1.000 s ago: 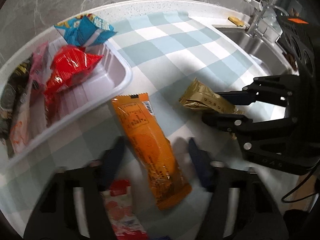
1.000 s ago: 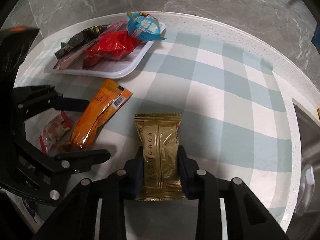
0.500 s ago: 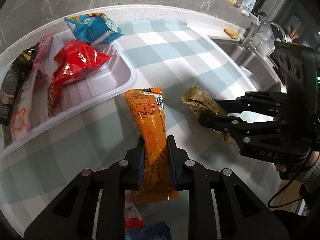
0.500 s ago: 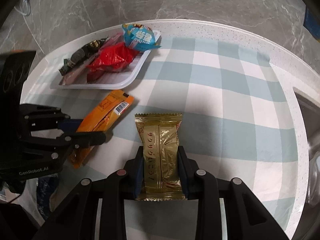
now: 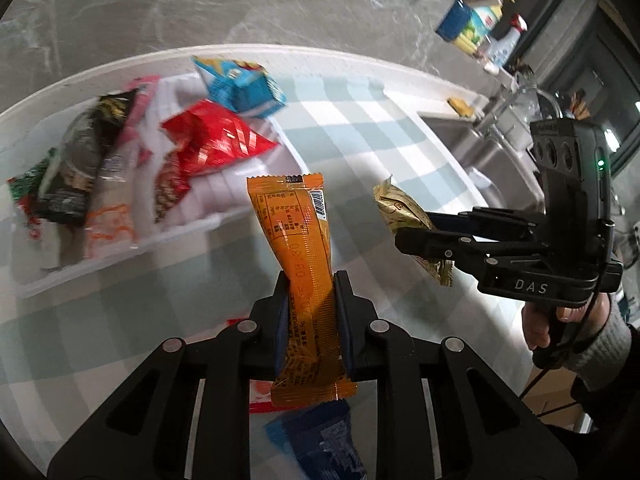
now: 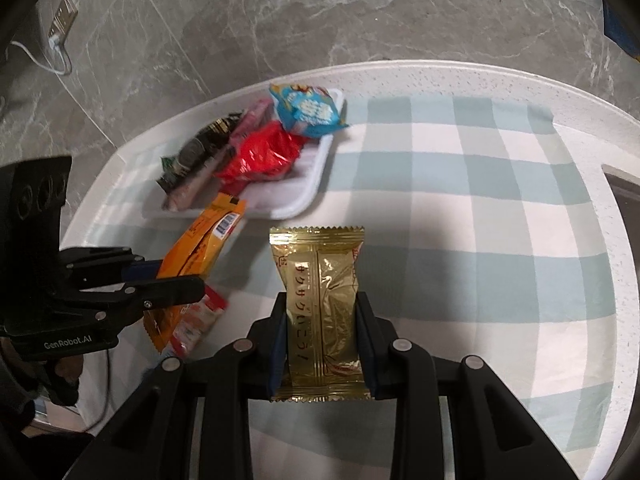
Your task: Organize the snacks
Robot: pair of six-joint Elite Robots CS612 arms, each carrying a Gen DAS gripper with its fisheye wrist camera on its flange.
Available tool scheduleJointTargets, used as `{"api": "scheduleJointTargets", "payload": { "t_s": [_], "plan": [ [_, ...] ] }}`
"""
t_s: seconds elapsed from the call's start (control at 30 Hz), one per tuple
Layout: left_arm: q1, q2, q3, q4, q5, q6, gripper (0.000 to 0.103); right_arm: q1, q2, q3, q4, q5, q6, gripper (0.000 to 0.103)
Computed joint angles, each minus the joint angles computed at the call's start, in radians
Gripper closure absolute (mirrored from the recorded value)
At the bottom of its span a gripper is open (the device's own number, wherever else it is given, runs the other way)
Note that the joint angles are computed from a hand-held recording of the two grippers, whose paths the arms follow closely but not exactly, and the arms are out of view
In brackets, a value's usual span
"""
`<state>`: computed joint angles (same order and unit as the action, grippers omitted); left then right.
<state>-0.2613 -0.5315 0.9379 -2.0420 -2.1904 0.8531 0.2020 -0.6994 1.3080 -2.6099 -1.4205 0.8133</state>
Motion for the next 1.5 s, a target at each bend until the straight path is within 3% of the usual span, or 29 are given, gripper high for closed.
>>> {"api": "scheduleJointTargets", "payload": {
  "t_s": [0.27,0.47,0.97,1.17,1.5],
  "plan": [
    [0.03,0.052,-0.127,-0.005,-0.023,-0.093,0.085,-0.016,0.044,-0.063,-0.063,0.061,0.036,0.07],
    [0.041,0.11,-0.249,-0.003,-0.026,-0.148,0.084,-0.027,0.105,-0.161,-0.077,0.104,0.038,0.07],
    [0.02,0.267,-0.538,0.056,0.035,-0.205,0.084,-0.05,0.253,-0.393,-0.044,0.16,0.106,0.07],
    [0.01,0.307,-0.607,0.064,0.055,-0.213,0.084,-0.054,0.29,-0.448,-0.028,0.17,0.124,0.07],
    [0.001,0.323,-0.622,0.036,0.083,-0.224,0.084,-0.058,0.327,-0.507,0.002,0.174,0.137,0.07]
  ]
}}
